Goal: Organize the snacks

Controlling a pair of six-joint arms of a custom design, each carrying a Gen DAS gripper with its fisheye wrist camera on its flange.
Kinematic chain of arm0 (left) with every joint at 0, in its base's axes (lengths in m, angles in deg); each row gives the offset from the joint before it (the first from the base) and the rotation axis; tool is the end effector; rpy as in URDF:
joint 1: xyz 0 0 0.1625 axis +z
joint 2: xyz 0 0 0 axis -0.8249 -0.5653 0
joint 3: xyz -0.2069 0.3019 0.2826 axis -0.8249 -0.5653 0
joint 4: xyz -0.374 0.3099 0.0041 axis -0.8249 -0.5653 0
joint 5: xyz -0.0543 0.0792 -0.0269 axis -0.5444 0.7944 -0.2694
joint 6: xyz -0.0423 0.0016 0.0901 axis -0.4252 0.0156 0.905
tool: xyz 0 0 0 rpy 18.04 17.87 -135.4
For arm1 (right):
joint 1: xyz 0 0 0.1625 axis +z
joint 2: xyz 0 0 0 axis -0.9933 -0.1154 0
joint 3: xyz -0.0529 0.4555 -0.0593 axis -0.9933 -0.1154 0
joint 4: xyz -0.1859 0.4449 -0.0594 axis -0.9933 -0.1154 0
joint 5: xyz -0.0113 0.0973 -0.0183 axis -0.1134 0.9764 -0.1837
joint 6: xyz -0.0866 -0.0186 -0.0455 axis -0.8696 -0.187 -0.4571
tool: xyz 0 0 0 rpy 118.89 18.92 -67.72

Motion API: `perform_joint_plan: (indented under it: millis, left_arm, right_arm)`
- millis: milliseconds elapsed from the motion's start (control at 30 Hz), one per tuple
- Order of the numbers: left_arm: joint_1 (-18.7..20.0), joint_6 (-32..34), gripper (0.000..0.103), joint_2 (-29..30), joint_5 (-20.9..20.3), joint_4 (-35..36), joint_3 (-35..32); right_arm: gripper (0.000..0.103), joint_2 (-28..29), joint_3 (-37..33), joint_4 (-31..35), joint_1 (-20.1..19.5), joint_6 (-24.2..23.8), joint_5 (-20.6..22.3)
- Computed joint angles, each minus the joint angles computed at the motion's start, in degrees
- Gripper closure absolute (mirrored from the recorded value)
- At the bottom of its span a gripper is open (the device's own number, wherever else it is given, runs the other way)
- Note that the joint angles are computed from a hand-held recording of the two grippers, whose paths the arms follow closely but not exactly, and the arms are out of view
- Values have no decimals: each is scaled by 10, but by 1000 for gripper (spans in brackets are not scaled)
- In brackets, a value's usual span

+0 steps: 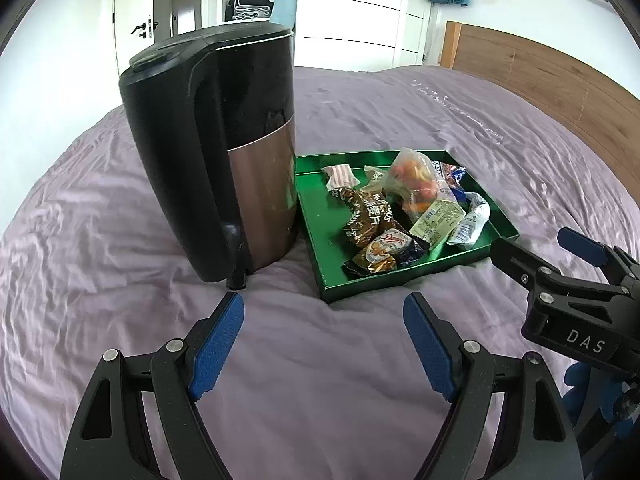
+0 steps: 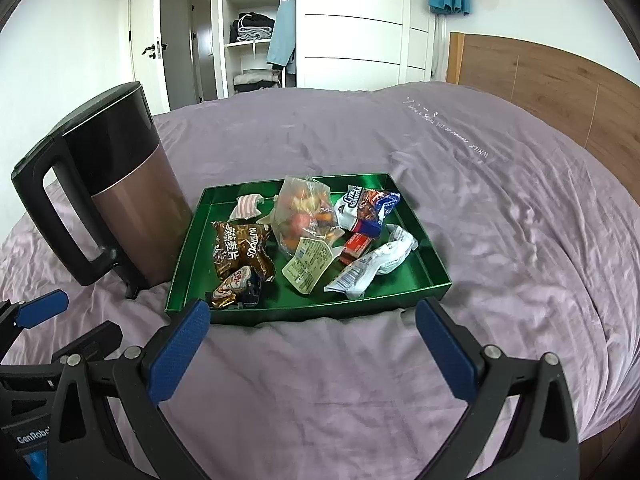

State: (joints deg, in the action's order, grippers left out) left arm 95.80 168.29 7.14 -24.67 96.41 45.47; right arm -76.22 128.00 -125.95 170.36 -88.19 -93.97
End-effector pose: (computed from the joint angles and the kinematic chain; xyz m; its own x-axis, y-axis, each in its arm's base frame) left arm -0.3327 -0.5477 -0.0659 -0.6885 0.3419 -0.6396 0.6556 0.6706 -0.3472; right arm 0.0532 -0.5306 0.2445 -0.7158 0.2066 0.6670 -0.4110 0.6476 -0.6417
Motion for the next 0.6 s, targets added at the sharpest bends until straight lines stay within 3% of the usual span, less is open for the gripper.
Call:
perform_joint_plan:
  millis: [600]
  left_arm:
    - [9,-4,26,-3,-10,-1,0]
  right_arm:
    - [0,9,-5,11,0,2,4]
